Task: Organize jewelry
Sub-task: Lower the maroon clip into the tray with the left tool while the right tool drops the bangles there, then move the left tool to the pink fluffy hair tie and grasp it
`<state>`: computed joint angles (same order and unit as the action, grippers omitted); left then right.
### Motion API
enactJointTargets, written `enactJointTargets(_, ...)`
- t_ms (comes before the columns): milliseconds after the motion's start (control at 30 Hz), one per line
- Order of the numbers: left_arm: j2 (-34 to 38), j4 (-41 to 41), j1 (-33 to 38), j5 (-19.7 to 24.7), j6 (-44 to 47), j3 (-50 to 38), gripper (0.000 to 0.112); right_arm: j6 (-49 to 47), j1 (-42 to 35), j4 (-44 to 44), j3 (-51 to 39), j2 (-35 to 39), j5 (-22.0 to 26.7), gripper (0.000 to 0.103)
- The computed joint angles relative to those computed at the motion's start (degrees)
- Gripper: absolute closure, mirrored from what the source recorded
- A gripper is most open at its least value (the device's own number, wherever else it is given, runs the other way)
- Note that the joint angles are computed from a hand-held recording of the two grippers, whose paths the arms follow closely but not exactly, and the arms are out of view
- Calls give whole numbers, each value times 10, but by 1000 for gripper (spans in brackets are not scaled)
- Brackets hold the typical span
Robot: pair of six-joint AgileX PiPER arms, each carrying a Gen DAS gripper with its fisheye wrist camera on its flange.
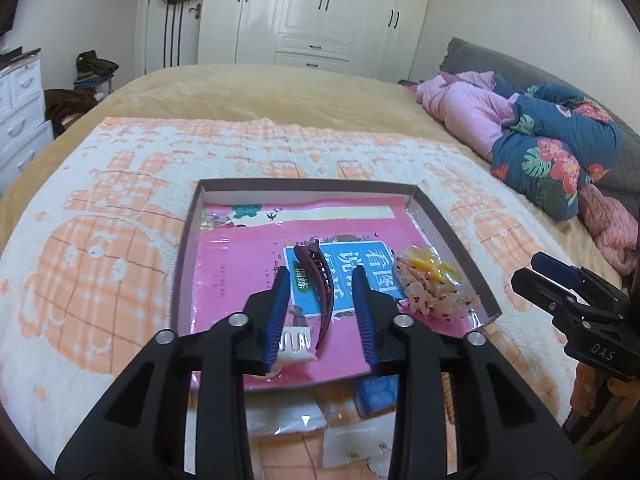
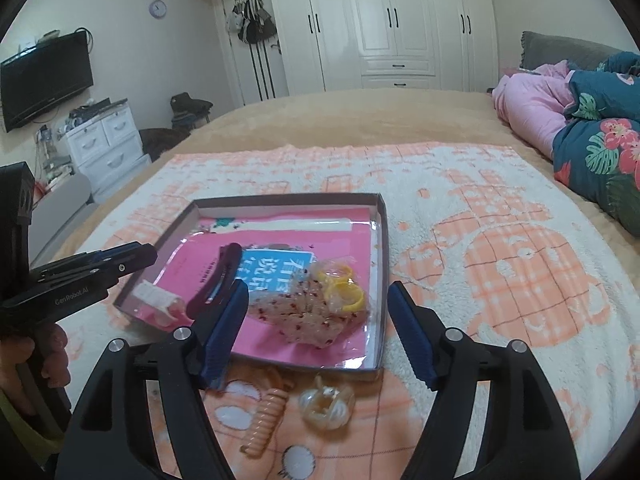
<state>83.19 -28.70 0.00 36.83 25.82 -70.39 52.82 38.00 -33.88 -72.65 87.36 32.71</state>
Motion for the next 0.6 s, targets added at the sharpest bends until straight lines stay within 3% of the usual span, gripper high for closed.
enactJointTargets(600, -152, 17, 0, -31, -32, 135, 44, 131, 83, -112, 100, -106, 32, 20)
